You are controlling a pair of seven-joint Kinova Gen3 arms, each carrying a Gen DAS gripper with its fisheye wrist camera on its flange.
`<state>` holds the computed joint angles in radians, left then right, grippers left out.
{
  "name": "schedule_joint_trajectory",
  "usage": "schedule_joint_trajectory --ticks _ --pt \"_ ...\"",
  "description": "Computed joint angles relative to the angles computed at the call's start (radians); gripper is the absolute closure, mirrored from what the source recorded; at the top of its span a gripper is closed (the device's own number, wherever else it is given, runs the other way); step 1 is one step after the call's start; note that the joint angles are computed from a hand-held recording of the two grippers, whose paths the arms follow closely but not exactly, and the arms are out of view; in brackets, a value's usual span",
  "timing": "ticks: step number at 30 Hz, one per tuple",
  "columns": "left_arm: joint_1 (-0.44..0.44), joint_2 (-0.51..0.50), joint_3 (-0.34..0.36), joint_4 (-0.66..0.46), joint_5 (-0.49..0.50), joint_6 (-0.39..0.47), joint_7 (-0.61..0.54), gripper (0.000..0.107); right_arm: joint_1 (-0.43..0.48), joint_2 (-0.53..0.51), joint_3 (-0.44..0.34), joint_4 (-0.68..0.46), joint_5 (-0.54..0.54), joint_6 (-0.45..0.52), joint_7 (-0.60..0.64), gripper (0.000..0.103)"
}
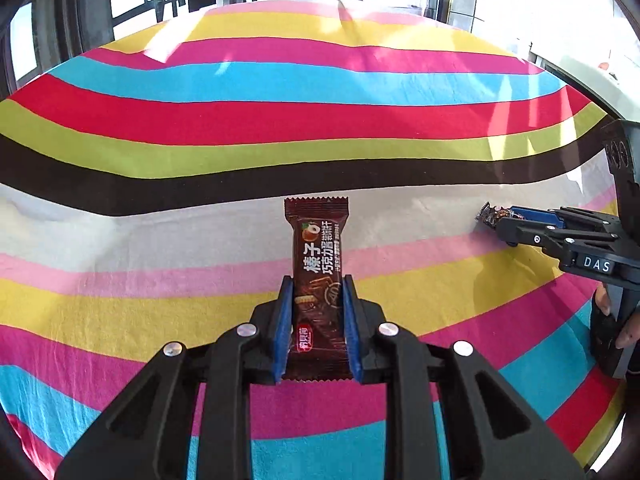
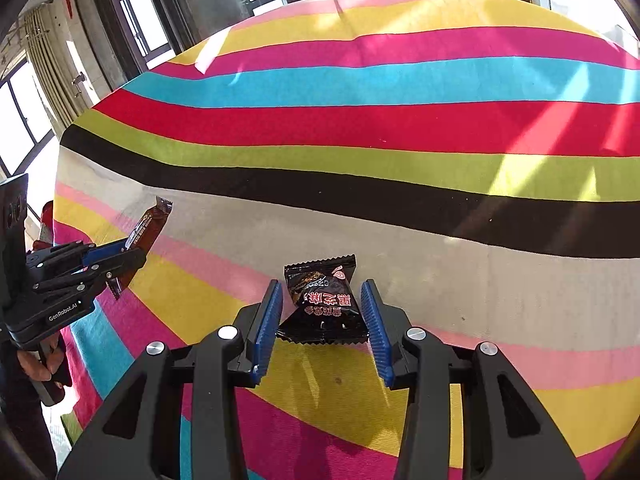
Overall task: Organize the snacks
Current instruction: 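Grasp the brown chocolate bar with the left tool while the right tool holds the black pack, then carry both held snacks over the white box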
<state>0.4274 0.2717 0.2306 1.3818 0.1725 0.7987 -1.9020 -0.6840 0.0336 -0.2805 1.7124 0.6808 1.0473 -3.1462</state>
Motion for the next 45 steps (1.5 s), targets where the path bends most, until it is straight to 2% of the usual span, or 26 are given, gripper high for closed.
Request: schedule_joint_trajectory --ticks 2,6,10,13,16,18,22,24,26,28,30,31,32,38,45 --pt "-0.021 -0.047 0.001 0.072 0.038 -0.024 0.002 0.084 -0.003 0.003 -0.002 -0.003 0.004 0.012 -0.008 0.062" --pt "-0.013 -0.111 0.002 0.171 0.046 -0.061 0.035 0.084 -0.013 0.007 -0.004 -0.009 0.014 0.029 -0.016 0.062" --pt "-0.038 -0.176 -0.003 0.245 0.076 -0.081 0.002 0.084 -0.047 0.022 -0.004 -0.039 0.036 0.082 -0.023 0.063" --pt "-0.066 -0.224 -0.016 0.298 0.130 -0.084 -0.046 0.084 -0.062 0.009 -0.037 -0.036 0.046 0.064 -0.085 0.063" --pt "-0.082 -0.262 -0.032 0.347 0.156 -0.089 -0.068 0.084 -0.124 0.043 -0.055 -0.081 0.063 0.112 -0.096 0.063" --pt "-0.092 -0.286 -0.044 0.377 0.184 -0.093 -0.096 0.084 -0.156 0.055 -0.058 -0.096 0.053 0.107 -0.098 0.063" --pt "-0.107 -0.335 -0.069 0.432 0.217 -0.106 -0.141 0.084 -0.221 0.109 -0.059 -0.156 0.023 0.159 -0.055 0.061" --pt "-0.114 -0.347 -0.085 0.452 0.240 -0.105 -0.164 0.084 -0.268 0.145 -0.038 -0.207 0.022 0.228 -0.019 0.061" --pt "-0.120 -0.356 -0.096 0.471 0.262 -0.106 -0.186 0.084 -0.289 0.164 -0.023 -0.235 0.015 0.253 0.011 0.056" --pt "-0.124 -0.367 -0.103 0.482 0.277 -0.108 -0.204 0.084 -0.314 0.194 -0.006 -0.270 0.016 0.295 0.042 0.056" --pt "-0.127 -0.377 -0.110 0.492 0.289 -0.109 -0.222 0.084 -0.338 0.224 0.013 -0.311 0.014 0.345 0.072 0.064" --pt "-0.127 -0.384 -0.114 0.498 0.297 -0.110 -0.235 0.084 -0.358 0.234 0.030 -0.326 0.014 0.363 0.080 0.064" --pt "-0.127 -0.393 -0.119 0.506 0.304 -0.112 -0.247 0.084 -0.368 0.236 0.029 -0.331 0.026 0.365 0.075 0.074" --pt "-0.131 -0.436 -0.152 0.541 0.345 -0.110 -0.309 0.084 -0.463 0.254 0.042 -0.389 0.123 0.401 0.065 0.074" --pt "-0.146 -0.493 -0.186 0.585 0.358 -0.115 -0.337 0.084 -0.526 0.285 0.060 -0.477 0.162 0.413 0.121 0.074"
